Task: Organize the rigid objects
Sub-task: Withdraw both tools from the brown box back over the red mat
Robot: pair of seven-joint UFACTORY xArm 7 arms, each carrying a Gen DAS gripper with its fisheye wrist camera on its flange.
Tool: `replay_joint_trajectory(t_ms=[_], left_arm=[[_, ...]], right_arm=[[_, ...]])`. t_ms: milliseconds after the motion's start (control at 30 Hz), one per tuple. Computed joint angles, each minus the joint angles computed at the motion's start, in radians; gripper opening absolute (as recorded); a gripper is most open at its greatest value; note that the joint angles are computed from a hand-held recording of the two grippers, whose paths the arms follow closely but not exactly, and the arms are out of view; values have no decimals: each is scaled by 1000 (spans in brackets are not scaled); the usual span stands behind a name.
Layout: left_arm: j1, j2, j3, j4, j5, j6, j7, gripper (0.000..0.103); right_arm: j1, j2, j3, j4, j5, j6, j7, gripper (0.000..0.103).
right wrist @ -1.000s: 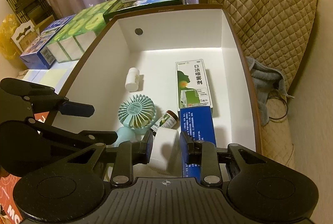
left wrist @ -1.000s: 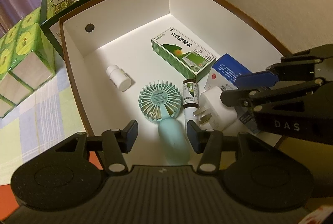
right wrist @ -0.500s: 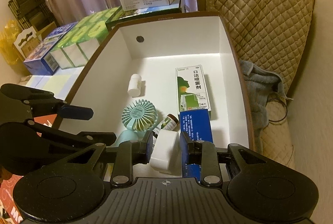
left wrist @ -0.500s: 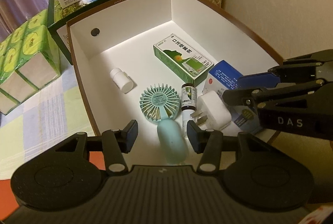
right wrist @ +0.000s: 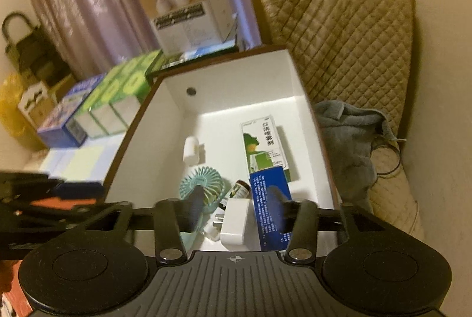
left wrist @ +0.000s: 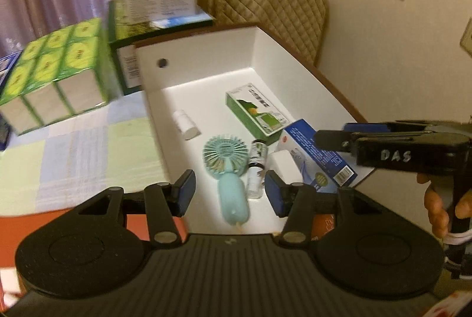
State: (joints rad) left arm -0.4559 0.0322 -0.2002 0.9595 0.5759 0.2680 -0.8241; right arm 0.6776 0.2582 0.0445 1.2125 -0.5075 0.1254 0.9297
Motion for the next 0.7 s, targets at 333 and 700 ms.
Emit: replay_joint_trajectory(t_ms=[333,700], left_arm=[[120,-341,-24,-317,-84,12,-45,48],[189,-664,26,-607,-297,95,126,50]], right_arm=[[151,-87,-144,-56,-403,-38,511,63],[79,-20,101,-17,-261,-34,325,63]])
